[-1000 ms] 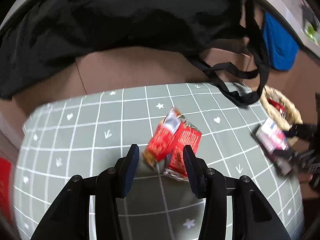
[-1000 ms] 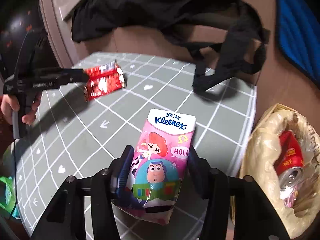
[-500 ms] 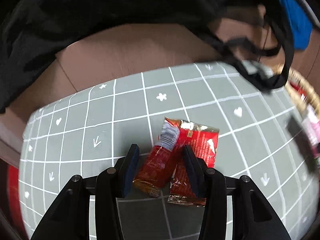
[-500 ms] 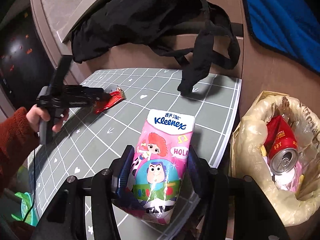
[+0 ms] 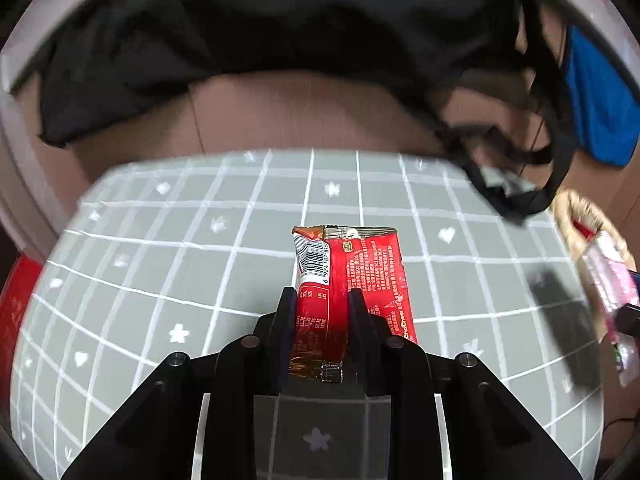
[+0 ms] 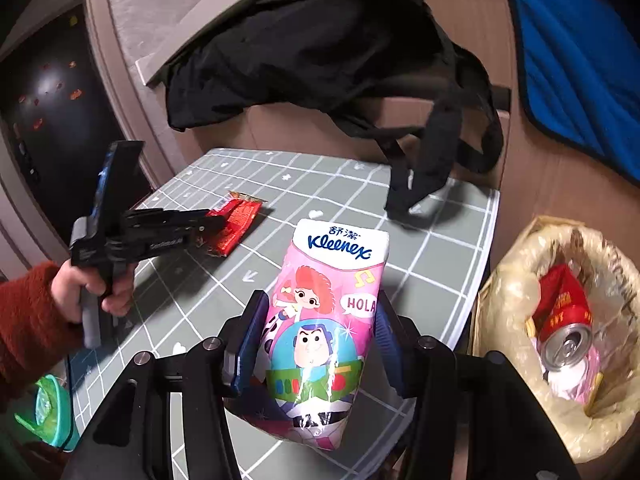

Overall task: Collect trash
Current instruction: 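Grasp the red snack wrapper with the left tool while the right tool grasps the pink Kleenex pack, then carry the wrapper and tissue pack over the bin and open both tools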

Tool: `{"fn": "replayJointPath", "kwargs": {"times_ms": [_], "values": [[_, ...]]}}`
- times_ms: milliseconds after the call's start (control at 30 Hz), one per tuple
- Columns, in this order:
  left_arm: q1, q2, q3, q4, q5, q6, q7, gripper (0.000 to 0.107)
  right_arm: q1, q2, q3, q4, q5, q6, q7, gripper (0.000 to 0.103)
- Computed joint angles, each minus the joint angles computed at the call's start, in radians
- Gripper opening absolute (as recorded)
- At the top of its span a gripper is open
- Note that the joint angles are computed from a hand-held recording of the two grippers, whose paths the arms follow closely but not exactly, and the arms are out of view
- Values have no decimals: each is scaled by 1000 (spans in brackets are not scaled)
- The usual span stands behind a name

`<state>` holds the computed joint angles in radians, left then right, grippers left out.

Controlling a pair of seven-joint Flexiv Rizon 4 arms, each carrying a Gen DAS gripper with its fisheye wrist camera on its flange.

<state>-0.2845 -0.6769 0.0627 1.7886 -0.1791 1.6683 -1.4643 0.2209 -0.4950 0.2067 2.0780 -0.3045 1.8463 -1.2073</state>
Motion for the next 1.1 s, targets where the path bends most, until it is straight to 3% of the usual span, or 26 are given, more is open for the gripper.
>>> {"fn": "replayJointPath", "kwargs": {"times_ms": [133, 333, 500, 600, 833, 1100], "values": [[-139, 45, 139, 56, -28, 128, -59, 25, 7, 19, -8, -5, -1, 14, -12, 49], [-403, 95, 345, 121, -230, 234, -70, 25, 47, 64, -52, -1, 3, 46, -54, 49], [-539, 100, 399, 127, -362, 356, -10, 25, 87, 120, -108, 12, 45, 88, -100, 49], [-615, 79, 421, 99, -450, 404, 63, 25, 150, 174, -183, 35, 114, 117, -166, 49], [-584, 63, 283, 21, -470, 436, 125, 25, 167, 263, -229, 95, 272, 167, -289, 49], [-549, 4, 115, -96, -499, 411, 218, 25, 59, 319, -214, 159, 364, 185, -336, 49]]}}
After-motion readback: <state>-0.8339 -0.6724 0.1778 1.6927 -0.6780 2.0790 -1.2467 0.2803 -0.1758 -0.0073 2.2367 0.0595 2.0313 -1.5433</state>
